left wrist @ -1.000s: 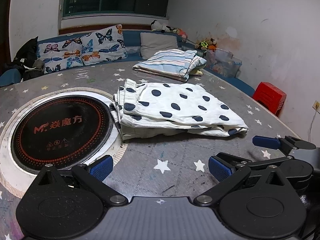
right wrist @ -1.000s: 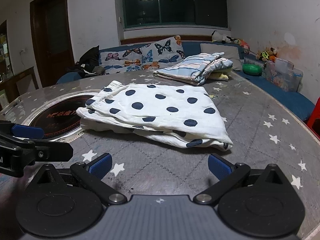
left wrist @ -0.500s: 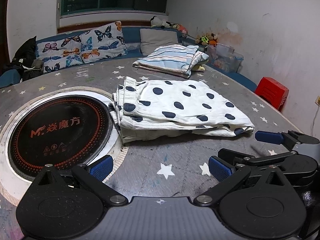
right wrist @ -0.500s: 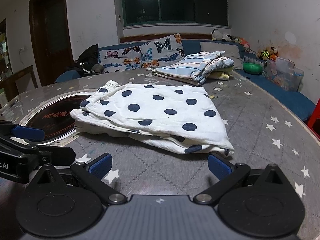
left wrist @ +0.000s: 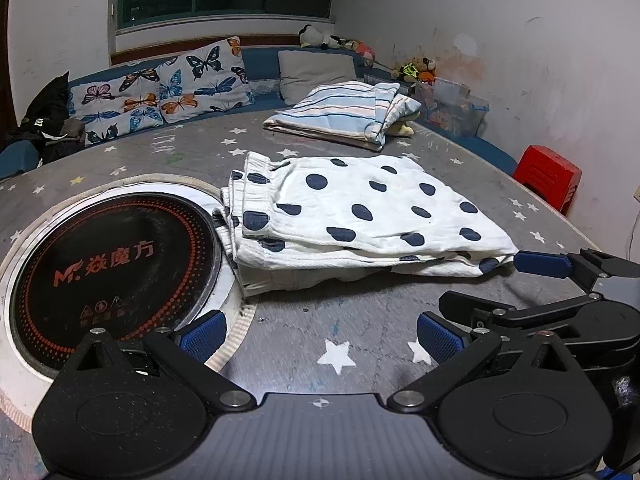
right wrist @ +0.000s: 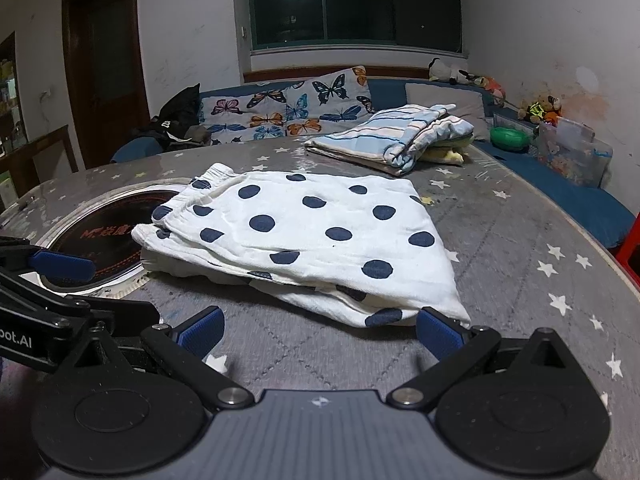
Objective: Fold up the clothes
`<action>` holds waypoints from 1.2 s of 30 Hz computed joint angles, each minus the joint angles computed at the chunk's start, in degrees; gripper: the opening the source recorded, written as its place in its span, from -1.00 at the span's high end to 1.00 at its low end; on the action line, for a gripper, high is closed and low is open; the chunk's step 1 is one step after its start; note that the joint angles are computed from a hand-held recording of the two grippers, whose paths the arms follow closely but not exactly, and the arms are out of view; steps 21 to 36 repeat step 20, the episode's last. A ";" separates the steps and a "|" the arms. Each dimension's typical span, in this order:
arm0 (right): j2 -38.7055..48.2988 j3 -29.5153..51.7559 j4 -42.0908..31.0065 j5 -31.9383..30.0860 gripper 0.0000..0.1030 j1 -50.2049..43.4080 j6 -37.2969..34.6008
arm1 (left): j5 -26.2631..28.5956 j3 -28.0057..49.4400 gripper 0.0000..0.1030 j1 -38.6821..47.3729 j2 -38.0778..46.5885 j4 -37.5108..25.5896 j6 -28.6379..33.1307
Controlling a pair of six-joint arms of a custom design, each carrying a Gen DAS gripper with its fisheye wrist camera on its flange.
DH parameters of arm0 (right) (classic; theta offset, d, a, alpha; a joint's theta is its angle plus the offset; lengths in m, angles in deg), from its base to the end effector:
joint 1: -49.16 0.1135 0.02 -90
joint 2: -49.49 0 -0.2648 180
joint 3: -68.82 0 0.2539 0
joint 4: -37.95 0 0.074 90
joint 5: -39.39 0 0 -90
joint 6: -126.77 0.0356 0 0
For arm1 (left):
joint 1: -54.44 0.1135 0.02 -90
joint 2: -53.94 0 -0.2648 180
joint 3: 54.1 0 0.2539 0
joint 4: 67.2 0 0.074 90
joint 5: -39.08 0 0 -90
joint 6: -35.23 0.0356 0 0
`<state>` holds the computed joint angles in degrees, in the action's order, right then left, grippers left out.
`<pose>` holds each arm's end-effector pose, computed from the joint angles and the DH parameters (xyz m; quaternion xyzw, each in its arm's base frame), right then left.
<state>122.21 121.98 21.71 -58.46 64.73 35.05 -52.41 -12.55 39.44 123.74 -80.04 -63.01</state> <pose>0.2580 0.0769 0.2174 -0.1643 0.8733 0.1153 0.4438 0.2271 -0.0599 0.1698 0.0483 0.9089 -0.0718 0.4078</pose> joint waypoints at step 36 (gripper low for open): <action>1.99 0.65 0.49 -1.03 -1.00 -1.18 0.31 | -0.01 1.43 -1.00 0.33 3.07 1.25 -0.41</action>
